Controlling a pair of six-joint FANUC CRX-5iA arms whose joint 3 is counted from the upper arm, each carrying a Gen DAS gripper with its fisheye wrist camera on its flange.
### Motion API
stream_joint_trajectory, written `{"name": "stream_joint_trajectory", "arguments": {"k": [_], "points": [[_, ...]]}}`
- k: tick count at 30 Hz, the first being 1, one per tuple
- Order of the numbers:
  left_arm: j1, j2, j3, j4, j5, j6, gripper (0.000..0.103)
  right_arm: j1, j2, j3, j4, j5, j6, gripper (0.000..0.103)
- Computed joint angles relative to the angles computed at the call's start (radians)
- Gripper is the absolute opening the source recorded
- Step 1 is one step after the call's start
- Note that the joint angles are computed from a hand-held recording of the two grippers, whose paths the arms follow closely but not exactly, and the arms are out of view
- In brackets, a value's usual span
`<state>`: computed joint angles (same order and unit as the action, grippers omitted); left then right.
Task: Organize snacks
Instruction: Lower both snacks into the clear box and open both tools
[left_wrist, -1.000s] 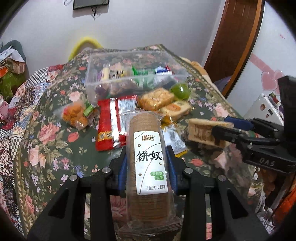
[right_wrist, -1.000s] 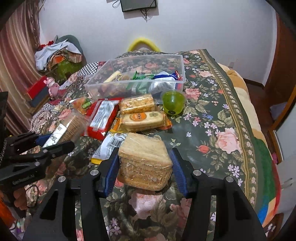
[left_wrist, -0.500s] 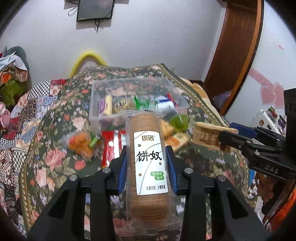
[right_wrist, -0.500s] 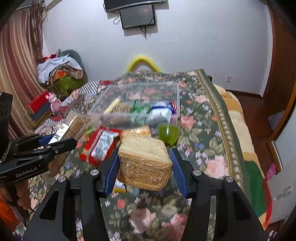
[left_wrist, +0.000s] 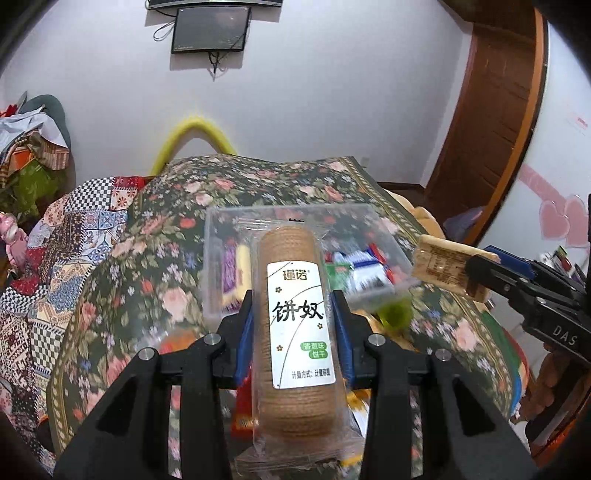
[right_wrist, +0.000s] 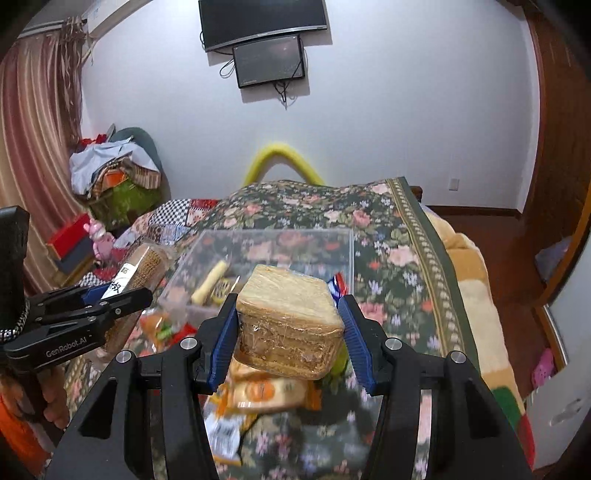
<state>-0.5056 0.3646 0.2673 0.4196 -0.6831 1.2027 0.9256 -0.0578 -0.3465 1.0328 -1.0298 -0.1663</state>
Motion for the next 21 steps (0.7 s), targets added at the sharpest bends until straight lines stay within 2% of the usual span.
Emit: {"name": "stream_joint_trajectory", "arguments": {"k": [10,21], "points": [[-0.005,0.187,0.262,-0.098,-0.102,0.079,0.038,-0.100,0.071,0.062,-0.018,0.055,0.095,0.050],[-0.022,0.363,0.512,-0.162,-0.204,0.131,0.038,-0.187,0.168,0.154,-0.127,0.128,0.249,0.050]]}}
